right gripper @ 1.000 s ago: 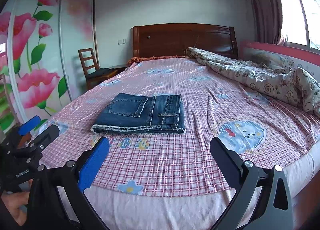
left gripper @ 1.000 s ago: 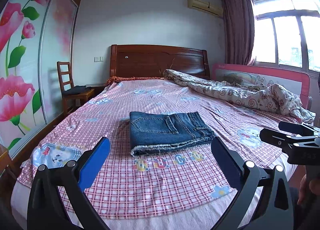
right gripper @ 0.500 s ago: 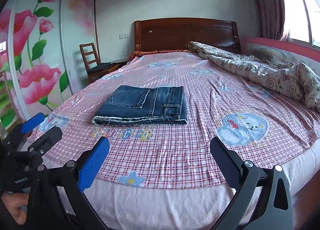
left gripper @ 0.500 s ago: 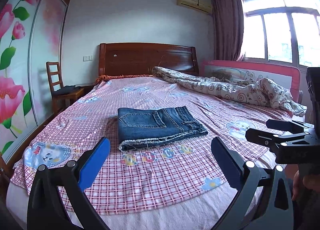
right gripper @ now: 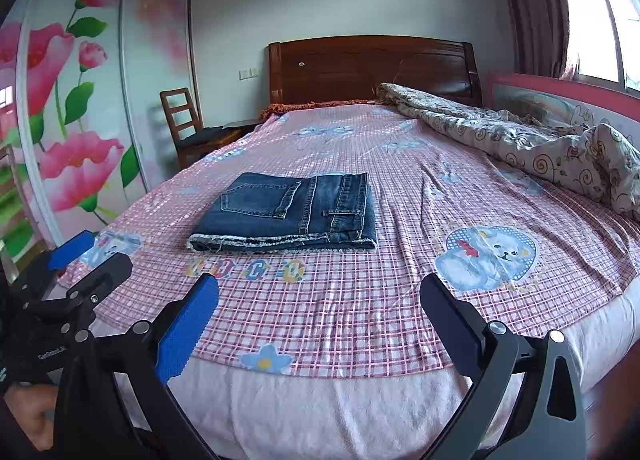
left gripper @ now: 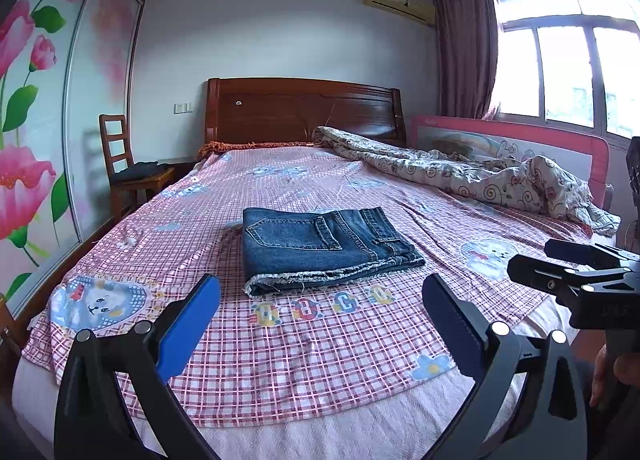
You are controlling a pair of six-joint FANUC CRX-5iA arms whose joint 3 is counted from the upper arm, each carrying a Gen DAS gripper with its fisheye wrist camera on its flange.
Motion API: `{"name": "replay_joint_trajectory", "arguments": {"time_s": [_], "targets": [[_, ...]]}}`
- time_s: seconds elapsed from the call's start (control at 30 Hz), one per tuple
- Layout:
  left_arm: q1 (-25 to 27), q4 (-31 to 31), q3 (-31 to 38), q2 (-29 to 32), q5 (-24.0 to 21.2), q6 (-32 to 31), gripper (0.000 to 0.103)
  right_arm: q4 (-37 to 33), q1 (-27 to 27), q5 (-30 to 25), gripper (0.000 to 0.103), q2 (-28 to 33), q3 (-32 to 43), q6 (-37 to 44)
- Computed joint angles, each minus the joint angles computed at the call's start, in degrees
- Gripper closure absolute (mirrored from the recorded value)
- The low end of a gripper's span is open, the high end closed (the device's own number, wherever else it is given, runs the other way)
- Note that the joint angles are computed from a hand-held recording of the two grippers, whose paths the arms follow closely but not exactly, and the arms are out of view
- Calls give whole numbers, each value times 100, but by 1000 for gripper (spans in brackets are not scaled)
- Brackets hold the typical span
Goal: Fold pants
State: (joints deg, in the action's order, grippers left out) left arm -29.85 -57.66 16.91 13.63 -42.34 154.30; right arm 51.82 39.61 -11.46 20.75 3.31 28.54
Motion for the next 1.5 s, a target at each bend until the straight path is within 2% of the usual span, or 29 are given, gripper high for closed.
{"name": "replay_joint_trajectory", "arguments": {"time_s": [1.17, 1.37, 1.5], "targets": [[167, 308, -18, 1, 124, -137, 2, -925, 114, -266, 3, 66, 262, 852], [54, 257, 161, 105, -201, -353, 2, -1156, 150, -439, 3, 126, 402, 1107], [-345, -522, 368, 237, -815, 131, 2, -1171, 179, -536, 3, 164, 450, 1196]]}}
